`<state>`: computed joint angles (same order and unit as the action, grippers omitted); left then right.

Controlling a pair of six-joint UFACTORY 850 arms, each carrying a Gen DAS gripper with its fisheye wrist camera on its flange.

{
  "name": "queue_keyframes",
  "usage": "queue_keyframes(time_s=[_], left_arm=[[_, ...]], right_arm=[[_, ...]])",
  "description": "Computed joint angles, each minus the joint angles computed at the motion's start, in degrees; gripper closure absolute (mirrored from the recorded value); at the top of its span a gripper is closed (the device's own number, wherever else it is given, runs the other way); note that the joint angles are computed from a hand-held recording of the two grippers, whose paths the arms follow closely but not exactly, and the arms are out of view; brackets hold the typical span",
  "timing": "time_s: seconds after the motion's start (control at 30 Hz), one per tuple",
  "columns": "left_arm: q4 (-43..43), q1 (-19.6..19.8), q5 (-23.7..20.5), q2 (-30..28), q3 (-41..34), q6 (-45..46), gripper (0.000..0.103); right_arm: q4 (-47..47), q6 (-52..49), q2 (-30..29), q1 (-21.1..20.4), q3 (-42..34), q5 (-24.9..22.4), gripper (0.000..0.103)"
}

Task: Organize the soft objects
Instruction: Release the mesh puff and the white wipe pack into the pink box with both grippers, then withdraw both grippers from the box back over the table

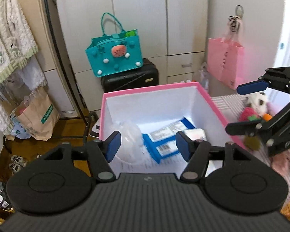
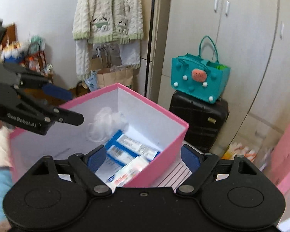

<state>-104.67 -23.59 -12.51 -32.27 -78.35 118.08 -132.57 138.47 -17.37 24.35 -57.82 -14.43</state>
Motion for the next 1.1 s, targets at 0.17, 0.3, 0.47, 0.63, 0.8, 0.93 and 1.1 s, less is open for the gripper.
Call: queue_keyframes(time_s=[0.17,0.3,0.47,0.63,0.8,0.93,1.1], left_arm=[[4.0,-0.3,-3.1,5.3,5.4,-1.9,0.039],[12.4,-0.1,-8.1,9.3,9.0,-6.7,0.036],[13.1,-1.1,-11.1,13.6,13.5,-2.9,0.035],[9.1,-2.9,-12.8,16.8,17.1,4.1,0.032],[11.1,-5.0,-12.8,18.4,19.0,4.0,0.032],[12.5,-6.8,-11.9,19.3,20.4,3.9,0.032],[13.7,-8.8,-10.6,19.2,21.1,3.2,0.032]], right_arm=[[-8.8,13.7,7.3,0.2,6.4,0.8,0.016],[-11.8,19.7,12.2,0.0,10.5,1.8,0.016],[-8.4,19.2,18.0,0.4,15.8,1.2,0.016],[1.5,10.6,23.9,2.1,21.0,-0.4,0.016],[10.0,3.3,30.5,4.5,26.5,-4.2,0.016],[15.0,-0.6,34.6,6.1,30.1,-6.3,0.016],[18.4,-3.0,38.0,8.8,34.0,-9.2,0.016]])
